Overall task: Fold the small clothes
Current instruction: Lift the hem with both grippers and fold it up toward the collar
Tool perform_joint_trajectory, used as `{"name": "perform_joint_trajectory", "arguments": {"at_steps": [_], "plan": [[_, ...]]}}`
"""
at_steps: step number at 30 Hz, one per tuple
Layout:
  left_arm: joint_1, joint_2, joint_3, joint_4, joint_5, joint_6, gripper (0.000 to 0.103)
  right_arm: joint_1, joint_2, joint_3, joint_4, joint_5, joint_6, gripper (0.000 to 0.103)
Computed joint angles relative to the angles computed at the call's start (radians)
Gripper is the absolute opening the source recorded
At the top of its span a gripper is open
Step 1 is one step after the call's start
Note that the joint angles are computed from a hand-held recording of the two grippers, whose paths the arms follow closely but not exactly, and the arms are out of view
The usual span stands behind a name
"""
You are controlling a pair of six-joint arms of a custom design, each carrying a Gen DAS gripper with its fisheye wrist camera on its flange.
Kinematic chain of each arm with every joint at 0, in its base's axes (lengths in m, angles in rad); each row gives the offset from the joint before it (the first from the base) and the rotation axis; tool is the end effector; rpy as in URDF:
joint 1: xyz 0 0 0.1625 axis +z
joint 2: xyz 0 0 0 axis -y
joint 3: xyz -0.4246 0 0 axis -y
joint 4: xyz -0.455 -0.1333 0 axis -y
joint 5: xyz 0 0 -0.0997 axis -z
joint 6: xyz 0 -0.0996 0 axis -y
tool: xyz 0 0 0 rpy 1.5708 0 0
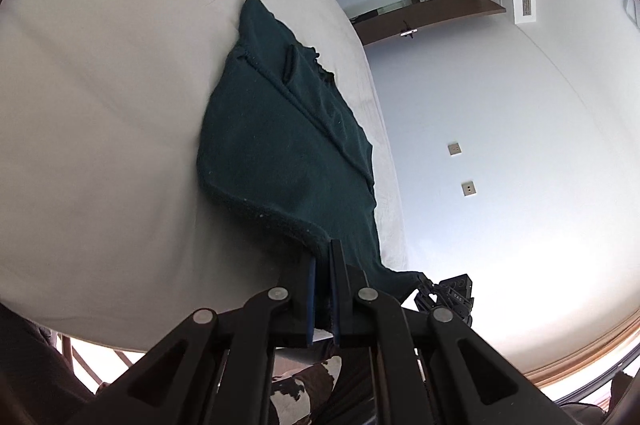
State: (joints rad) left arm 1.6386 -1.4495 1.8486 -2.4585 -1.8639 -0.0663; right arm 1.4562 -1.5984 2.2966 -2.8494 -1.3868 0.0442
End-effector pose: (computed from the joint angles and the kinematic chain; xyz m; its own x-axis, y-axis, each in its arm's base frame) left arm 0.1452 -0.5949 0.3698 -0.9583 0.0119 0.2857 -0.1236 0.8837 -0.4515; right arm 0.0963 -0.4881 0.2672 -0.9830 0.0494 -0.1771 0.1392 0.8294 -0.5411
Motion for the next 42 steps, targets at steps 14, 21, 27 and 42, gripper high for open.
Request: {"name": "perform_joint_trajectory", "arguments": {"at_steps": [14, 21, 27, 42], "plan": [[-0.004, 0.201, -0.256, -0.072, -0.04, -0.089, 0.006, 0.069, 0.255, -0.285, -0.119, -0.012, 0.105, 0.007], [-0.017, 0.388, -0.5, -0.062, -0.02, -0.122, 0.006, 0.094, 0.458, -0.553, -0.105, -0.083, 0.135, 0.007], [-0.026, 0.574, -0.766, 0.034, 0.039, -0.131, 0.006, 0.104, 0.63, -0.797, -0.043, -0.148, 0.145, 0.007], [0.008, 0.912, -1.243, 0.219, 0.157, -0.219, 0.042, 0.077, 0.996, -1.314, 0.145, -0.296, 0.217, 0.011]]}}
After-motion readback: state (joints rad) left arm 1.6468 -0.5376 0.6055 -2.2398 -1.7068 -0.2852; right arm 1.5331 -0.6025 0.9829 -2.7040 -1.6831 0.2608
